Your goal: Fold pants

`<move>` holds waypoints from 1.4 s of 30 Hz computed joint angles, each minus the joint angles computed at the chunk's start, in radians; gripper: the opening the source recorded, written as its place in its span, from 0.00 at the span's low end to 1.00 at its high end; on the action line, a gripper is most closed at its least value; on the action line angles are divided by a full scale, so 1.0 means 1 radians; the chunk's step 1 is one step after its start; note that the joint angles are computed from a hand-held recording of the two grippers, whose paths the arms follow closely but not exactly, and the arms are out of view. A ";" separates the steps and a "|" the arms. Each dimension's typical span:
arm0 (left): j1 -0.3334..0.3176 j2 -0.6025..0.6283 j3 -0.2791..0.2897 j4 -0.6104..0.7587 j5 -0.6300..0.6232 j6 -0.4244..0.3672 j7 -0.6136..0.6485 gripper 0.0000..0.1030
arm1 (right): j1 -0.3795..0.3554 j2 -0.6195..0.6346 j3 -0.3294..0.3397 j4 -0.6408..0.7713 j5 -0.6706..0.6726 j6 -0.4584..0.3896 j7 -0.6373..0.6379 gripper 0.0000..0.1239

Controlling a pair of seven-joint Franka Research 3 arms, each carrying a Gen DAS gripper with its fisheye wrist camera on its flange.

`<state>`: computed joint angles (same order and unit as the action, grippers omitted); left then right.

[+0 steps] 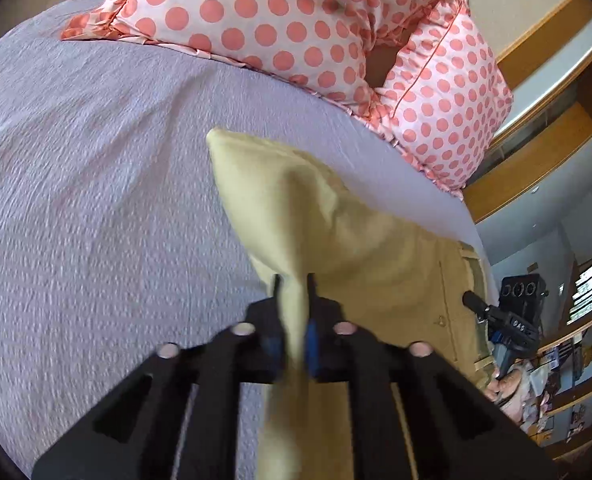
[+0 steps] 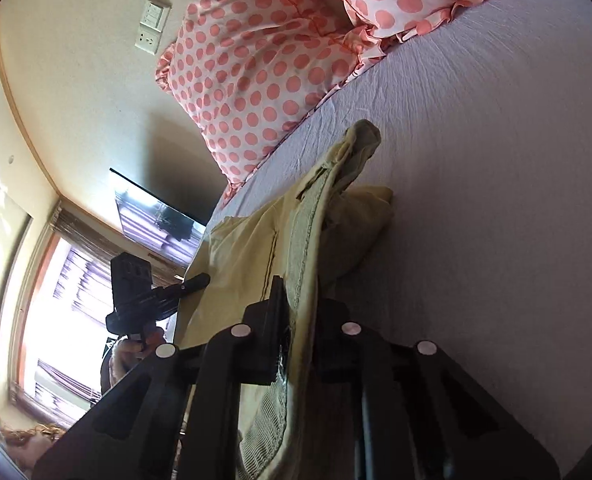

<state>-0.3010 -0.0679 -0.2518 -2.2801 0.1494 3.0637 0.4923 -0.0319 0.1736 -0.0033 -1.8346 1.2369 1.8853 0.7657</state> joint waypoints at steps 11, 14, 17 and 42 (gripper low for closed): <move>0.042 0.201 0.025 0.419 0.561 -0.329 -0.263 0.08 | 0.037 0.255 0.064 0.433 -0.042 0.218 0.136 0.07; 0.006 0.338 0.051 0.590 0.514 -0.530 -0.198 0.15 | 0.101 0.347 0.037 0.536 -0.248 0.320 0.312 0.10; -0.004 0.324 0.081 0.549 0.475 -0.509 -0.227 0.24 | 0.166 0.321 -0.015 0.485 -0.468 0.417 0.424 0.24; -0.284 0.246 -0.031 0.482 0.728 -0.934 -0.484 0.94 | 0.268 -0.275 0.086 -0.355 -0.685 0.855 0.312 0.82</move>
